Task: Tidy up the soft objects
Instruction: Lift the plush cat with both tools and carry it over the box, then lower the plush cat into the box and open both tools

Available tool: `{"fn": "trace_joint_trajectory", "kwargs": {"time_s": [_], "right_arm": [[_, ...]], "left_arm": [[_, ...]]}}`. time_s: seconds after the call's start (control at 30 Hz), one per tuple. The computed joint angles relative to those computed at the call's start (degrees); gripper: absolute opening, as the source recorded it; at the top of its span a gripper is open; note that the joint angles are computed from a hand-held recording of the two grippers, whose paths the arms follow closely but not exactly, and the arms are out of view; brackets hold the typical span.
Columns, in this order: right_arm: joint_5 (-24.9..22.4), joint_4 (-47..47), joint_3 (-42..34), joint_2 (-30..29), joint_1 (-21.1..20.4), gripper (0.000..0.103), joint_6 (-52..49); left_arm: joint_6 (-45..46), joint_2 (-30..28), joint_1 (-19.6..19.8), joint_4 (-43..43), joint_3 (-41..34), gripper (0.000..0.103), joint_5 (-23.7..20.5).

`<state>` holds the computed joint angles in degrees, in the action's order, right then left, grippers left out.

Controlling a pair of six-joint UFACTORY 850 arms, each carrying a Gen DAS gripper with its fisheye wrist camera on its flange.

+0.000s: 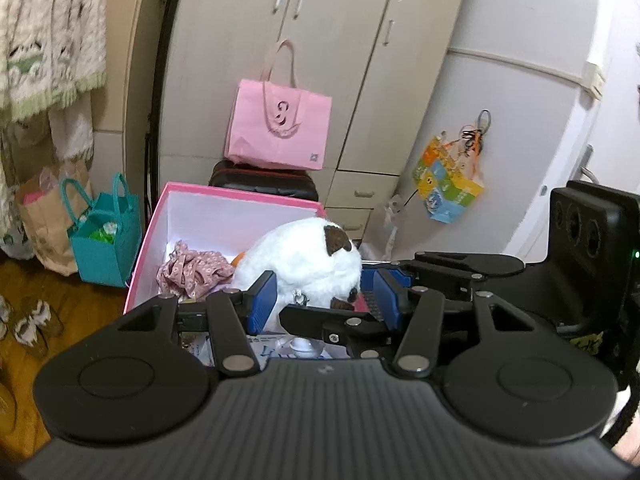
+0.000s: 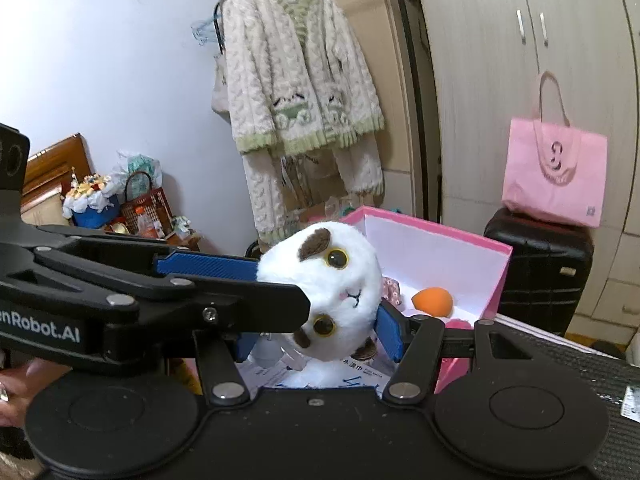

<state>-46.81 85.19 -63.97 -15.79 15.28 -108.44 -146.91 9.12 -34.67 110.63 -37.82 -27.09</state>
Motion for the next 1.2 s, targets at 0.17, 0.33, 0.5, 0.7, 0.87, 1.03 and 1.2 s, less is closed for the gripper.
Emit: {"fn": "trace_joint_trajectory", "kwargs": {"time_s": [0.17,0.33,0.5,0.7,0.87,1.03,1.2], "right_arm": [[5.09,-0.92,-2.01,-2.31,2.32,0.066,-0.28],[10.66,-1.42,-2.72,-3.44,4.06,0.066,-2.44],[15.46,0.21,-2.75,-3.87,5.27,0.066,-7.7],[16.65,8.52,1.21,-0.17,3.81,0.076,-14.73],[9.1,11.82,6.01,4.93,-0.95,0.085,-17.99],[7.8,12.27,8.77,7.96,-4.4,0.085,-16.91],[9.53,7.46,8.74,8.71,-6.6,0.086,-9.25]], "left_arm": [[-8.74,-2.8,3.69,7.49,0.06,0.051,1.84],[-16.21,-5.58,6.88,15.13,-0.7,0.051,5.27],[-11.92,-8.0,7.71,13.5,-2.55,0.051,6.63],[-1.28,-3.85,1.6,2.27,0.74,0.054,-5.74],[4.34,-1.21,-2.79,-3.67,1.7,0.055,-10.82],[6.35,-0.69,-6.32,-7.83,1.47,0.056,-13.76],[9.22,-1.38,-9.77,-12.02,0.33,0.06,-16.15]]}}
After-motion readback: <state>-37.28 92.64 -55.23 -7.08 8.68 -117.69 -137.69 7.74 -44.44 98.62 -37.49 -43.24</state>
